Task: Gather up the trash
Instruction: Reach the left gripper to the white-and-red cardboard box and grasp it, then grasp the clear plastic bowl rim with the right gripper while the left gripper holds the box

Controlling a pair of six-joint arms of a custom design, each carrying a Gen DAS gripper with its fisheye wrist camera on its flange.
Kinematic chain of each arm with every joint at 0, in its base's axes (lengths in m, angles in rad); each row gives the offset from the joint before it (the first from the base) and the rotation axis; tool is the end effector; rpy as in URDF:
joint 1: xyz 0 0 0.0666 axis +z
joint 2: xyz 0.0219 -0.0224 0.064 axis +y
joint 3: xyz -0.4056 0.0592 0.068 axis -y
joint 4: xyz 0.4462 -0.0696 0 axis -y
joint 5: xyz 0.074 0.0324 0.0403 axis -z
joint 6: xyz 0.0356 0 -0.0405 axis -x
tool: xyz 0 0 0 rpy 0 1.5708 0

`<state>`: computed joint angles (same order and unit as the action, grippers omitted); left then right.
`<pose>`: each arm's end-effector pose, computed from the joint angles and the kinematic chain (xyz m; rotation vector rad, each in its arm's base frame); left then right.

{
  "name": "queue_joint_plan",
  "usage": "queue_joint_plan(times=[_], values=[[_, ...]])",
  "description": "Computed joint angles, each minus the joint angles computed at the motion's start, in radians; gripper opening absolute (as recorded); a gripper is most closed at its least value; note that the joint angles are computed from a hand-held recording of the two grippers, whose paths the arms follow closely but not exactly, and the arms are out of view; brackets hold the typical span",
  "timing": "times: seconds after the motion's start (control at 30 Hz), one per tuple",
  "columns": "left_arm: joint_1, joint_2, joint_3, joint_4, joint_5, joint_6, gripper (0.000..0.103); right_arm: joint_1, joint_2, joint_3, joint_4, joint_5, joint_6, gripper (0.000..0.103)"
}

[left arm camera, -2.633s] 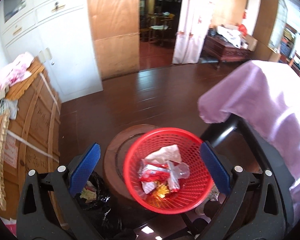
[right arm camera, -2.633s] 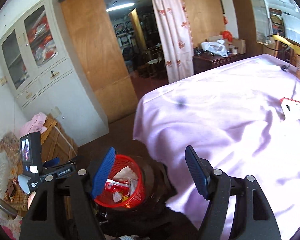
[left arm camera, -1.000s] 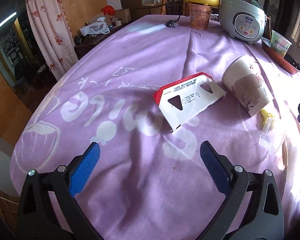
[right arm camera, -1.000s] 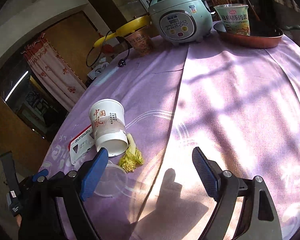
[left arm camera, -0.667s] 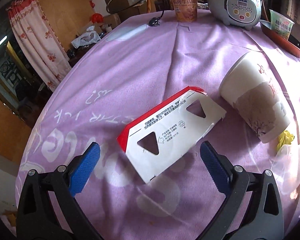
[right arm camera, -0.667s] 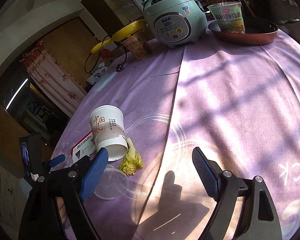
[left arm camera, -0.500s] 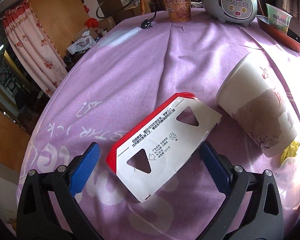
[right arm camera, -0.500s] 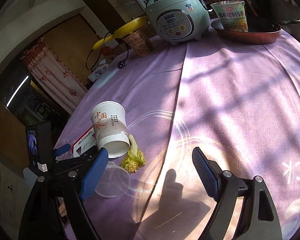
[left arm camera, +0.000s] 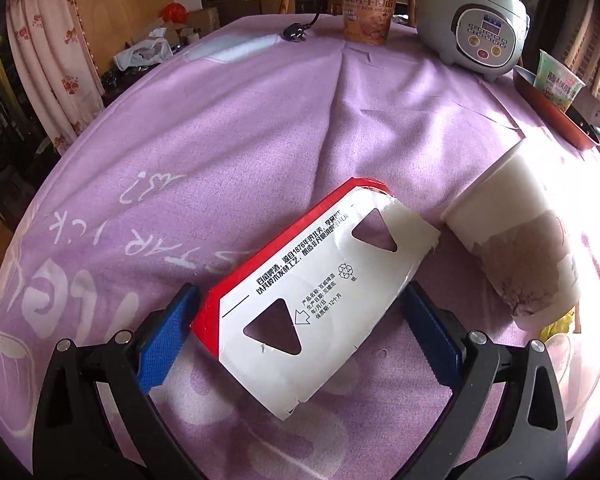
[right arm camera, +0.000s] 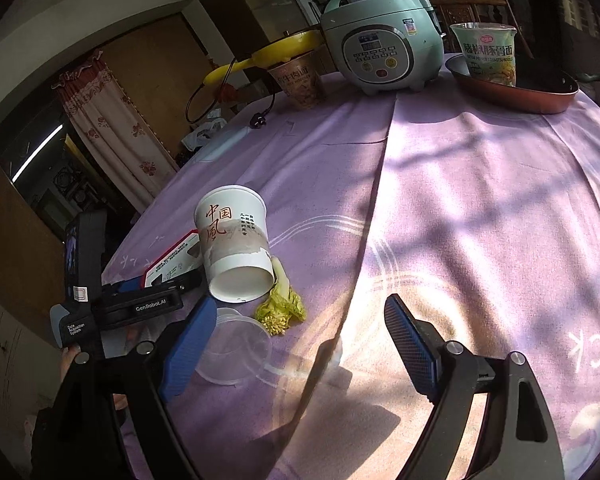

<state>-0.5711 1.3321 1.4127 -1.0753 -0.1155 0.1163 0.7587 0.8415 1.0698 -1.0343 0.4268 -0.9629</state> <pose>0.4195 -0.2651 0.4849 0.5342 2.5032 -0.1162 0.2357 0.2026 0.5024 0.4354 2.2756 0.3780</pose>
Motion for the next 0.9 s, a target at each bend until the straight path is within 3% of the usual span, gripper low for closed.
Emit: queue_joint_plan(times=[0.37, 0.57, 0.73, 0.9], values=[[-0.005, -0.014, -0.020, 0.023, -0.013, 0.006, 0.098, 0.088, 0.127, 0.070, -0.051, 0.080, 0.154, 0.084], [-0.005, -0.014, -0.020, 0.023, -0.012, 0.004, 0.098, 0.087, 0.126, 0.062, -0.011, 0.040, 0.193, 0.069], [-0.005, -0.014, -0.021, 0.025, -0.012, 0.004, 0.098, 0.078, 0.100, 0.037, 0.065, -0.100, 0.242, 0.063], [-0.004, -0.015, -0.021, 0.026, -0.013, 0.004, 0.098, 0.068, 0.086, 0.033, 0.044, -0.035, 0.205, 0.063]])
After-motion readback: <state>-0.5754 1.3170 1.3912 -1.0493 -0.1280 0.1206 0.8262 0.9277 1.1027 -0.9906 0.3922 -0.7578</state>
